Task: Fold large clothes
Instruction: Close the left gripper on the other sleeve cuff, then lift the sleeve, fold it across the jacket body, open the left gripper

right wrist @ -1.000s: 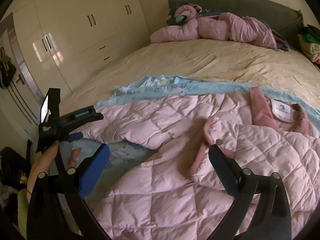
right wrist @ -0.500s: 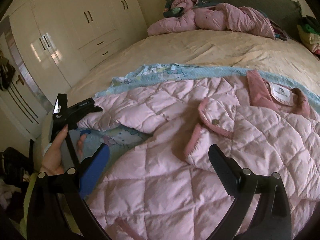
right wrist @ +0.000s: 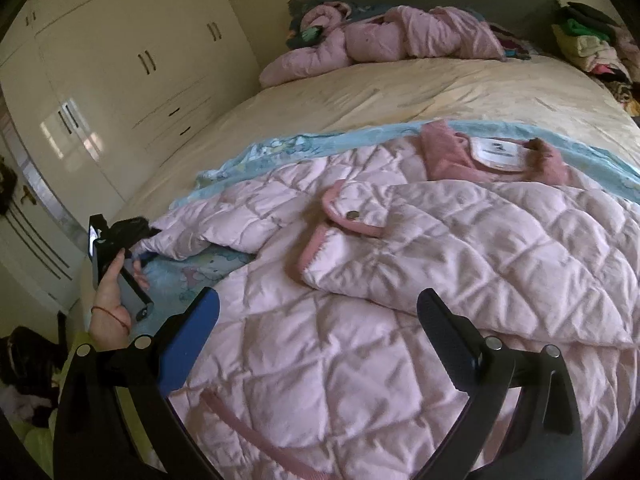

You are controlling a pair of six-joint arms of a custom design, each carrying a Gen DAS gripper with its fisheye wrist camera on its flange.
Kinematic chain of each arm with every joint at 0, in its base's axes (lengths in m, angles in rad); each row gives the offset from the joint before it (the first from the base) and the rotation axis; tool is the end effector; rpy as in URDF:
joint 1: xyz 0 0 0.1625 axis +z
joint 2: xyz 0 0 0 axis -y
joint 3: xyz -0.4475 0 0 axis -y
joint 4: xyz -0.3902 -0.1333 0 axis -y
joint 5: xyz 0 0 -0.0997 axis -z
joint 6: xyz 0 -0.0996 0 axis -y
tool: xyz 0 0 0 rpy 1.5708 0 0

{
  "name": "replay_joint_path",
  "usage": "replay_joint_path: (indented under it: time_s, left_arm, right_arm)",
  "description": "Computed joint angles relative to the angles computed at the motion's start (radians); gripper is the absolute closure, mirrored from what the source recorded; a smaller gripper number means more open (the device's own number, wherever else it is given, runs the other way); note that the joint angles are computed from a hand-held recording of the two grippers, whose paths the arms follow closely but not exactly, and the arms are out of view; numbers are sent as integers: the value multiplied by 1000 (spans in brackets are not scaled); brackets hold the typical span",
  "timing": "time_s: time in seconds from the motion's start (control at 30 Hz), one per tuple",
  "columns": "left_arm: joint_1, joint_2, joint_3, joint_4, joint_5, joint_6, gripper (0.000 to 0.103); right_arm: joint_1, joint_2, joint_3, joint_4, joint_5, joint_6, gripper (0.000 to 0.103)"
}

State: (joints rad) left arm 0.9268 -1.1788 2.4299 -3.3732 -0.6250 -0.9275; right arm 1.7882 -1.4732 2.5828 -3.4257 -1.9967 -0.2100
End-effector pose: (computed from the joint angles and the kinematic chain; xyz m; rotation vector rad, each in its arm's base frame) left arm -0.0744 -0.4556 0.2082 -0.7049 2.4017 -1.3918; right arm 0.1659 -0.3239 0.2594 0.3303 -2.5385 0.9992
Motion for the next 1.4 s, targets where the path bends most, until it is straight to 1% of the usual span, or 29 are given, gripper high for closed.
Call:
replay_joint_path:
  time_s: [0.07,0.1,0.13,0.23,0.3,0.4,0.43,0.53,0.63,0.73,0.87,0.93,1.0,1.1,1.2,1.27,1.4]
  left_arm:
    - [-35,-17,0,19,36,25,81]
    - [-51,-23,-2,32,55,36,81]
    - [-84,-37,-1,40,79,50,82]
    - [-142,-45,-12,-7,96,118,82]
    - [-192,-54,-8,-31,122,153,82]
    - [-303,-58,-18,21,228,190,82]
    - [-324,-51,-23,18,240,203,82]
    - [-384,-25,-41,-41,239,272,84]
    - [-446,12,-67,-70,247,344,85]
    - [-488,59,-95,-128,231,421,85]
    - [-543,109,-123,-161,197,491,86]
    - [-544,144,-149,-194,164,536,86]
    - [-564,182,-166,-226,150,574,86]
    - [-581,223,-188,-232,89,606,86]
    - [-594,260,-206,-237,32,631,86]
    - [-599,281,-205,-244,0,628,87]
    - [-591,314,-201,-261,-109,615,87]
  right_arm:
    - [-3,-30,18,-5,2,13,4]
    - [-5,-41,24,-5,3,16,4]
    - [-7,-55,32,-3,4,17,4]
    - [-9,-102,54,6,-1,20,4]
    - [-17,-140,70,9,6,26,4]
    - [-31,-197,89,22,15,32,4]
    - [-35,-212,92,28,16,34,4]
    - [-49,-261,105,40,24,32,4]
    - [-68,-306,119,47,39,33,4]
    - [-86,-337,131,43,46,34,4]
    - [-110,-388,149,51,62,40,4]
    - [-117,-402,152,53,61,36,4]
    - [-136,-436,159,65,76,35,4]
    - [-177,-499,168,98,115,33,4]
    - [-211,-561,176,128,131,24,4]
    - [-240,-621,181,164,150,22,4]
    - [-312,-744,190,235,196,8,4]
